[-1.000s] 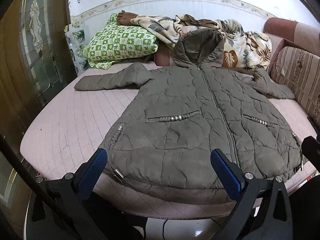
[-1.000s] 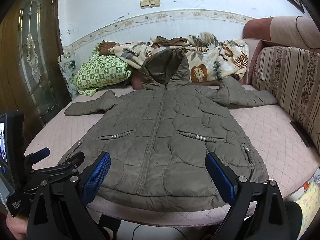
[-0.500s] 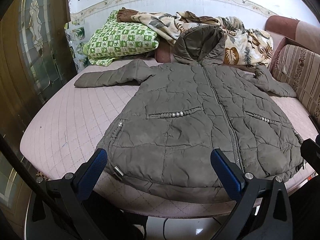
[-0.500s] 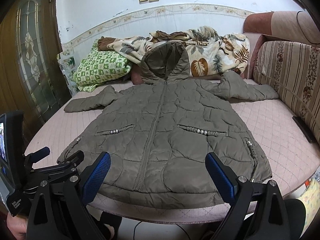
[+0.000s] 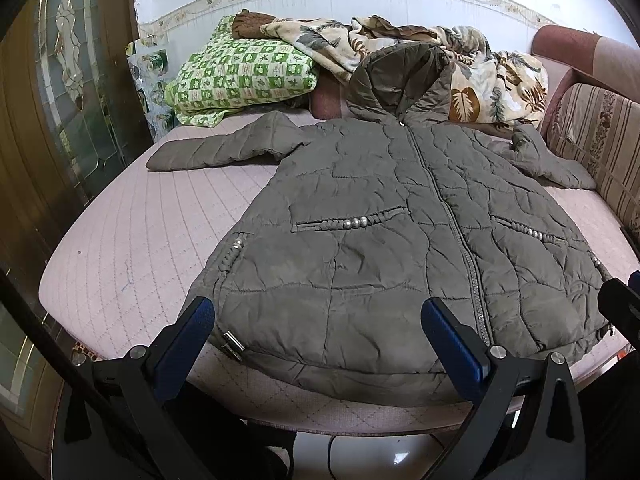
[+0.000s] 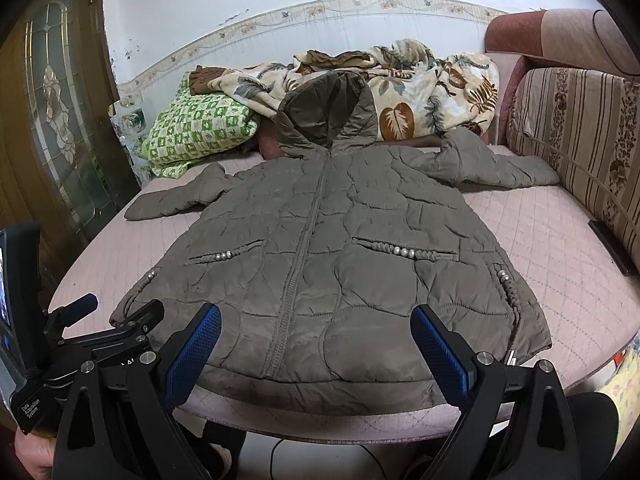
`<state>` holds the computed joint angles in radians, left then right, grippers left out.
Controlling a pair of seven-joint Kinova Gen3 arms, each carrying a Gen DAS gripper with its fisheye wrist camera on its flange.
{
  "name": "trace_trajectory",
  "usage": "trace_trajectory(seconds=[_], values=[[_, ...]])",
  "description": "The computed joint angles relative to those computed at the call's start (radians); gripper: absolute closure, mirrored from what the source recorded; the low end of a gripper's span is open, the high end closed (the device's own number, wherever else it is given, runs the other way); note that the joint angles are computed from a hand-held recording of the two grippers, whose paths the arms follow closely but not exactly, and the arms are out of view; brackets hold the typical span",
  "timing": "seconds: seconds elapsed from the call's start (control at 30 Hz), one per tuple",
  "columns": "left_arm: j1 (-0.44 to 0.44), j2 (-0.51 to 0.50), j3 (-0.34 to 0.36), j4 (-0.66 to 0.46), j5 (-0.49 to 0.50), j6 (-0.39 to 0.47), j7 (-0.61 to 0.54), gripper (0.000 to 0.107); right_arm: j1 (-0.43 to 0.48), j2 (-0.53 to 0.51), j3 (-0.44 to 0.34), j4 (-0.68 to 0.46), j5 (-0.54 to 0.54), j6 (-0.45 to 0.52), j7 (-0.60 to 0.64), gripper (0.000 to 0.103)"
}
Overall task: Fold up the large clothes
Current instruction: 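Move the right gripper toward the jacket sleeve cuff, then grasp the sleeve cuff with the right gripper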
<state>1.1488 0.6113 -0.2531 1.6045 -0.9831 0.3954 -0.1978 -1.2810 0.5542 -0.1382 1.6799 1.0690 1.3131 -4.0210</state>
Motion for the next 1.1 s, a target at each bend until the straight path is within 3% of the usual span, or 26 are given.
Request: trace_trajectory(seconds=[0.3, 0.4, 0.53, 0.77, 0.83, 0.93, 1.1], values=[[-0.021, 0.025, 0.004, -0.052, 0.037, 0.004, -0.067, 0.005, 0.026, -0.022, -0.002, 0.064, 0.008, -0.062, -0.064, 0.006], [-0.023, 0.048, -0.037, -0.124, 0.141, -0.009, -0.168, 0.005, 0.039, -0.048, -0.006, 0.121, 0.012, -0.090, -0.137, 0.006], [-0.041, 0.107, -0.068, -0.302, 0.274, 0.054, -0.298, 0.005, 0.068, -0.091, -0.024, 0.202, 0.008, -0.116, -0.230, 0.006], [-0.151, 0.263, 0.031, -0.626, 0.262, 0.060, -0.378, 0.005, 0.110, -0.169, -0.062, 0.314, -0.024, -0.090, -0.350, 0.006], [-0.198, 0.323, 0.102, -0.719, 0.258, 0.082, -0.427, 0.005, 0.127, -0.193, -0.076, 0.347, -0.025, -0.088, -0.374, 0.006], [-0.218, 0.424, 0.138, -0.858, 0.266, 0.180, -0.476, 0.005, 0.159, -0.236, -0.094, 0.402, -0.022, -0.095, -0.421, 0.006], [-0.320, 0.540, 0.356, -1.090, 0.286, 0.320, -0.679, 0.005, 0.247, -0.326, -0.113, 0.544, 0.029, -0.170, -0.567, 0.006]])
